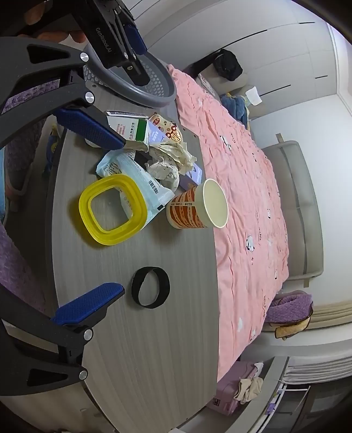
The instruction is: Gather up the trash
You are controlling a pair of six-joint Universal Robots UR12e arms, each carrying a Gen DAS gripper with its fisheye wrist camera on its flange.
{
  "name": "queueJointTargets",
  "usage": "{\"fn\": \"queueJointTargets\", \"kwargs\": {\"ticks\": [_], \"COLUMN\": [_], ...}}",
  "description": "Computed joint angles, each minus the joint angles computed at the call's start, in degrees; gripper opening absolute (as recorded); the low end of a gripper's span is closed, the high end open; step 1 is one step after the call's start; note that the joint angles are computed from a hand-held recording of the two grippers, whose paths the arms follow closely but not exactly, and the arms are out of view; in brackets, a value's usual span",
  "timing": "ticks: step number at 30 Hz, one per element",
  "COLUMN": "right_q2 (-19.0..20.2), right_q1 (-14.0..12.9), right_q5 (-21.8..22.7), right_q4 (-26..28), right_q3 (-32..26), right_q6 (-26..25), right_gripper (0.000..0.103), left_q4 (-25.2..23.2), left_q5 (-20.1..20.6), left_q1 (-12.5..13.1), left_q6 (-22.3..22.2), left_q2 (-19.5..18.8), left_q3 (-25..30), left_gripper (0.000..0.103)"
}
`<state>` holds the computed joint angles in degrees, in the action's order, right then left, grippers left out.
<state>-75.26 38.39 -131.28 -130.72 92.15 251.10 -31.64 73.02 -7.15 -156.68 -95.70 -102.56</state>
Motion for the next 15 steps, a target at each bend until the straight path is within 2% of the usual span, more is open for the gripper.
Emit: {"fn": "queueJointTargets", "kwargs": {"ticks": [10, 15], "right_q2": [0.0, 0.5], "right_q1": [-0.1, 0.1], "right_q5": [0.0, -0.1], "right_q4": [-0.1, 0.2], "right_q3": [0.1, -0.7], "right_q6": [-0.2, 0.1], "right_gripper": [0.097, 0.097], "left_q4": [0.1, -0.5], "left_q5": [-0.2, -1.0], "left_q1": [0.1, 1.3], "left_q6": [-0.2, 0.9], "left_q2": [-0.1, 0.7], "left_q3": [0.2, 0.0], "left_gripper": [0.084, 0.084]}}
